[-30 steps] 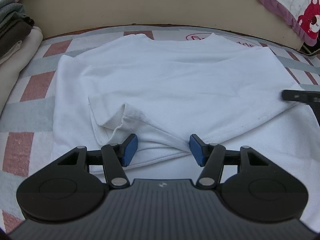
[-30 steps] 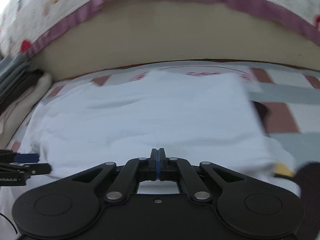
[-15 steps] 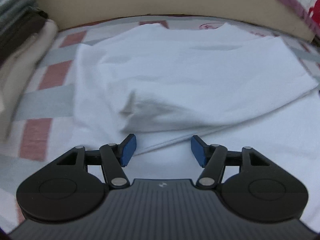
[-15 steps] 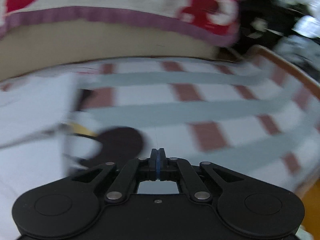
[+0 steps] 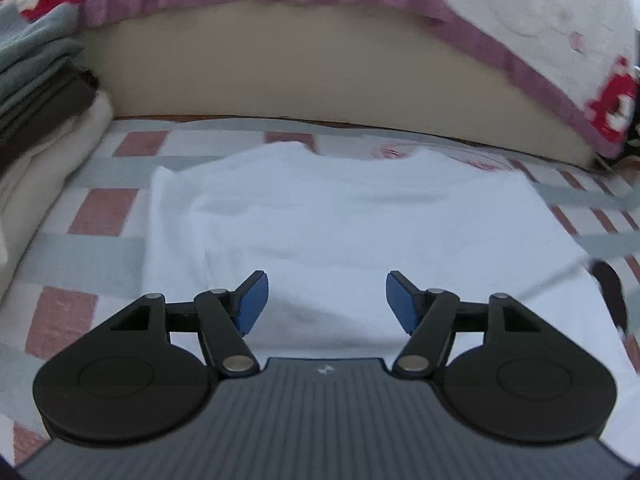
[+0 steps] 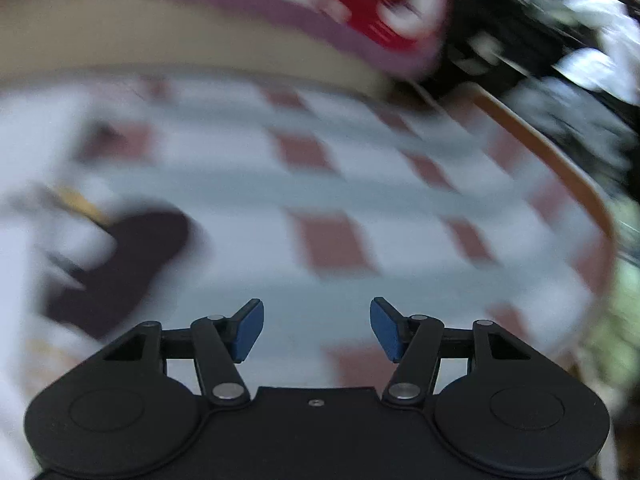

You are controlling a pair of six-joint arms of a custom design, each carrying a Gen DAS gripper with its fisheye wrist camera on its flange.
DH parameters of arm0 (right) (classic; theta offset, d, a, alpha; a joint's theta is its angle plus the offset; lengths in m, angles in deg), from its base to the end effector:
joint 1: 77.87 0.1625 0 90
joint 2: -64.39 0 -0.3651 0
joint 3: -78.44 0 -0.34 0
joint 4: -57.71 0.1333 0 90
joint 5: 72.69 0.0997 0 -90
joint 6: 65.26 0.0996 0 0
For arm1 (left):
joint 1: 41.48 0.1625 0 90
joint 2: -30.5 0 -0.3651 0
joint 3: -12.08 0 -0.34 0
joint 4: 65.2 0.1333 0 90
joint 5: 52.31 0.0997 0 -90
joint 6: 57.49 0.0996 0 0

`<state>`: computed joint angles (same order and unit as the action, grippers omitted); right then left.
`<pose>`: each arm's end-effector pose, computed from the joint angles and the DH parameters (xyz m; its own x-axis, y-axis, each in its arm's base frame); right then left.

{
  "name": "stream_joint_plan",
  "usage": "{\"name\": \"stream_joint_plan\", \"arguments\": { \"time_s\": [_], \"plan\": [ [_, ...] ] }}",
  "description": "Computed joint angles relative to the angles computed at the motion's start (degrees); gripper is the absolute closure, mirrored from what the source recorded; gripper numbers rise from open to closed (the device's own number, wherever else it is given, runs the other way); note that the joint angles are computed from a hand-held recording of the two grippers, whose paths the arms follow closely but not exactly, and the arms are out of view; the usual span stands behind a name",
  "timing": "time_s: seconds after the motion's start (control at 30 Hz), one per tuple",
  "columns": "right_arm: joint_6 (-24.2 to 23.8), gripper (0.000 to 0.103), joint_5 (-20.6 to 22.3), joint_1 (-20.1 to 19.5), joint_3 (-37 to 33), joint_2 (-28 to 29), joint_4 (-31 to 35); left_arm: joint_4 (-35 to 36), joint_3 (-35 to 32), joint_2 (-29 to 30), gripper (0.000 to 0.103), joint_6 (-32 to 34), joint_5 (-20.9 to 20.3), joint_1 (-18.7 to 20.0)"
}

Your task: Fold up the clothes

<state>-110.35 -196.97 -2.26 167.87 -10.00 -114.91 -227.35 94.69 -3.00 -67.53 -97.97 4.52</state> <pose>-0.0596 -0.5429 0.4867 -0.5408 0.2394 0.8063 -0.4083 0.7634 -0.5005 -0.3032 -0.6061 0.0805 -0.8051 0.1801 -0.5651 0.5066 0.7041 -0.4975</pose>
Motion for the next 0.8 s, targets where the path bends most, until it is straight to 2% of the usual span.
{"name": "stream_joint_plan", "arguments": {
  "time_s": [0.03, 0.1, 0.13, 0.17, 0.2, 0.23, 0.3, 0.37, 0.43, 0.5, 0.57, 0.6, 0.67, 0.73, 0.8],
  "plan": [
    [1.23, 0.039, 3.98, 0.45, -0.43, -0.05, 3.05, 1.67, -1.07, 0.06, 0.031, -2.19, -0.07, 0.63],
    [2.43, 0.039, 10.11, 1.87, -2.53, 1.17, 9.70, 8.95, -3.57, -0.45, 0.019, -7.53, -4.52, 3.04],
    [2.56, 0.039, 11.84, 2.48, -3.70, 2.28, 11.92, 11.49, -4.59, -0.26, 0.019, -9.57, -7.36, 4.56],
    [2.59, 0.039, 13.42, 3.06, -5.03, 3.61, 13.97, 11.62, -4.59, -0.14, 0.019, -10.58, -8.44, 5.24],
    [2.55, 0.039, 15.03, 3.62, -6.49, 5.02, 16.04, 9.36, -3.61, -0.43, 0.024, -10.24, -7.49, 4.86],
    [2.35, 0.039, 15.90, 4.19, -7.52, 6.39, 17.23, 8.09, -3.10, -0.56, 0.053, -9.86, -6.73, 4.59],
    [0.62, 0.039, 17.18, 4.87, -8.91, 8.67, 18.36, 10.96, -3.51, -1.14, 0.096, -10.17, -5.44, 4.21],
    [-3.34, 0.039, 17.37, 5.31, -8.61, 10.20, 17.60, 9.65, -0.88, -2.78, 0.096, -8.73, -3.07, 3.11],
    [-8.53, 0.039, 17.00, 5.76, -7.77, 11.50, 16.35, 12.56, 1.51, -4.29, 0.096, -8.24, -0.05, 1.54],
    [-13.65, 0.039, 15.83, 5.62, -5.65, 11.72, 15.11, 19.32, 2.70, -4.92, 0.094, -9.96, 4.62, -0.10],
    [-15.45, 0.039, 15.26, 5.14, -3.37, 11.31, 13.60, 24.55, 3.00, -5.56, 0.085, -14.02, 7.25, -0.60],
    [-16.12, 0.039, 15.04, 4.88, -2.24, 11.08, 12.81, 24.26, 3.26, -6.17, 0.073, -14.58, 7.46, -0.57],
    [-15.04, 0.038, 16.68, 4.04, -1.43, 10.13, 13.10, 19.81, 4.35, -7.37, 0.059, -12.50, 7.91, -0.51],
    [-13.21, 0.038, 16.96, 3.78, -2.18, 9.63, 15.14, 12.45, 5.06, -7.23, 0.041, -7.46, 7.83, -0.53],
    [-12.84, 0.038, 17.37, 3.71, -2.83, 9.44, 15.53, 7.61, 3.71, -6.01, 0.033, -2.55, 5.68, 0.18]
  ]
}}
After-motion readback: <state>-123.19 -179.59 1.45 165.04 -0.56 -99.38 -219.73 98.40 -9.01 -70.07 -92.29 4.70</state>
